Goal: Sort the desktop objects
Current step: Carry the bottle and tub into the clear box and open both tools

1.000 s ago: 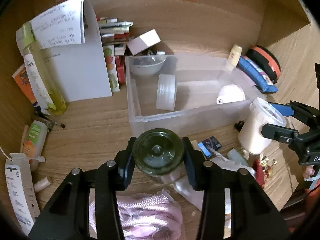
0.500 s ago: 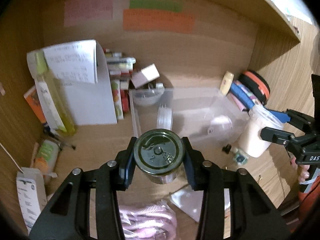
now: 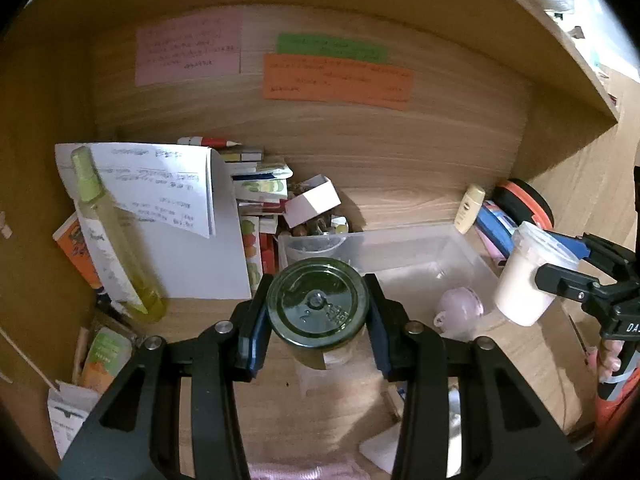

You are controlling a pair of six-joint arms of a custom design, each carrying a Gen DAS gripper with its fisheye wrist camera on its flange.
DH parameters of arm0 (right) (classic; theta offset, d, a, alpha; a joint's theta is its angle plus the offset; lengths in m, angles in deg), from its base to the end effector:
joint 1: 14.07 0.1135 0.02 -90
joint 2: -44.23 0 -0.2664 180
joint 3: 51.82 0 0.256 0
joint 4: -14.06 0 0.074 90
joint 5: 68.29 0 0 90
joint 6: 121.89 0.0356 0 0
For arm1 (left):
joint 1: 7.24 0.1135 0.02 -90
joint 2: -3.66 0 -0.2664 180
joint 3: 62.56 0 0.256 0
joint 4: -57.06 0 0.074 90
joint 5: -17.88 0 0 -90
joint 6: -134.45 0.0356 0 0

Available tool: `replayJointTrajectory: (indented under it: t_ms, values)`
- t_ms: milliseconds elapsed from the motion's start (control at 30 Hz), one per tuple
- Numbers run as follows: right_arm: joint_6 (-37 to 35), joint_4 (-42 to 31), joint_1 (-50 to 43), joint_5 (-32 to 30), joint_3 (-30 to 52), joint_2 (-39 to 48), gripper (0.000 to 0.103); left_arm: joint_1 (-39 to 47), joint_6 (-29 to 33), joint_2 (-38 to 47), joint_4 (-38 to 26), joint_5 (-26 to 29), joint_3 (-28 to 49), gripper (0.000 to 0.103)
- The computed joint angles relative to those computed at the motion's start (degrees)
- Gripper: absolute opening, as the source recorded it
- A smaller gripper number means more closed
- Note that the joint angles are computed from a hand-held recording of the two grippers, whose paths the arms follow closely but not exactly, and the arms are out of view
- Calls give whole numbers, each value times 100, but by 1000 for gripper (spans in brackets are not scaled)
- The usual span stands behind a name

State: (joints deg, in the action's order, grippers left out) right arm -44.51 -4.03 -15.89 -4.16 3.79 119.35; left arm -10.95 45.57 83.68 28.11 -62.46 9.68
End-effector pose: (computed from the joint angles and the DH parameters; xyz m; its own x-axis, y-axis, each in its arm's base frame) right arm 0.2773 0.0067 0.2208 -0.5259 -0.1800 -0.8313 -0.4425 0.8926 0.0867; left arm 0.3139 -0.0263 0.2760 -0.5928 0.0577 -0.8033 0.2096 0.9741 -0.0847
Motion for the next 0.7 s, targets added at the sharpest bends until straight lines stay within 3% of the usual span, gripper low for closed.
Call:
replayJointTrajectory:
  t_ms: [200, 700]
  values:
    - [178, 22, 139, -120, 494, 772, 68, -10, 23, 544, 27, 126, 258, 42]
    - [444, 243, 644, 249, 1349, 2323, 68, -129, 105, 1378, 297, 234, 475, 41]
